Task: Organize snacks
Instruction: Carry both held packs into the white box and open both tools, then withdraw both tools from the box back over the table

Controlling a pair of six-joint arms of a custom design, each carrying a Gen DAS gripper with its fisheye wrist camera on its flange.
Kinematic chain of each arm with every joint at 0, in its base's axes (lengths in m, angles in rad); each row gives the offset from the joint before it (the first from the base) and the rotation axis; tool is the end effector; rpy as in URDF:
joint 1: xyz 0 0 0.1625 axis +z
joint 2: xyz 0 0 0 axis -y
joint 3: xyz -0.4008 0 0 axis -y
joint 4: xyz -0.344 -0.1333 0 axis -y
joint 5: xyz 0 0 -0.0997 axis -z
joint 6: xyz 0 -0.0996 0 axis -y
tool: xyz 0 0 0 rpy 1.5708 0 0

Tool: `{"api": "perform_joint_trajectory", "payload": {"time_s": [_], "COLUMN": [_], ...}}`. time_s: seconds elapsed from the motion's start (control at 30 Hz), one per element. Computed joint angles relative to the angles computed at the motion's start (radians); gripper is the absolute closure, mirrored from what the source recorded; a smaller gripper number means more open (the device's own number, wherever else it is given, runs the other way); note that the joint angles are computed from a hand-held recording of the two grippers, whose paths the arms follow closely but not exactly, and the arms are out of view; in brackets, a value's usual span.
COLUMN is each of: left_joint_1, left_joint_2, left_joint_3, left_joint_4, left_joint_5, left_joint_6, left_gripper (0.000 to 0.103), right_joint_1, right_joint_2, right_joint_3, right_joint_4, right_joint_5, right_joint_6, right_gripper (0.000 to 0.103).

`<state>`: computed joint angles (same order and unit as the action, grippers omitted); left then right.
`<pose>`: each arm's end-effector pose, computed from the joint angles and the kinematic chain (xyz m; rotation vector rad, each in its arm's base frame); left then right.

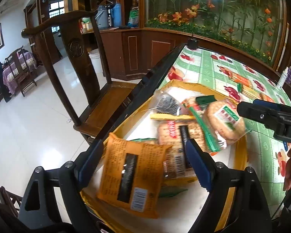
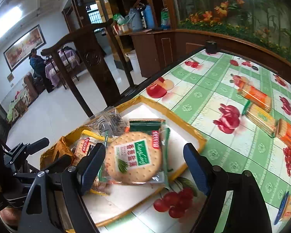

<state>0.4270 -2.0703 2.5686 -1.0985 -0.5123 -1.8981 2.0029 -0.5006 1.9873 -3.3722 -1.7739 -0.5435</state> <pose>-0.0237 -0.2526 0.2401 -0.1556 1.9926 -1.0655 0.3145 -0.4116 -0.0498 1.3132 -2.5748 0.4414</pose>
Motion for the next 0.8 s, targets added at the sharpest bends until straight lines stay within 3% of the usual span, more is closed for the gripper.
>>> {"api": "perform_joint_trajectory", "payload": {"time_s": [0.13,0.57,0.8], "left_joint_1": [0.012,0.046,0.079], "left_joint_2": [0.068,0.284,0.426], "left_joint_3": [-0.002,0.019,0.029], "left_joint_4": [-0.079,-0.513,-0.891], "left_joint_5": [0.02,0.061,0.06], "left_joint_6": [0.041,0.32,0.573], "left_gripper": [0.013,0.013,0.013], "right_joint_1": [-0.024,-0.124,-0.191], "right_joint_2": [-0.022,-0.128,-0.199], "right_joint_3": [0.026,0.143,0.202], "right_joint_4": [-0.02,-0.133,-0.188], "right_joint_5": [0.0,-0.035,-0.058], "right_joint_6": [0.011,0.007,0.01], "right_gripper": [0.021,0.02,0.02]}}
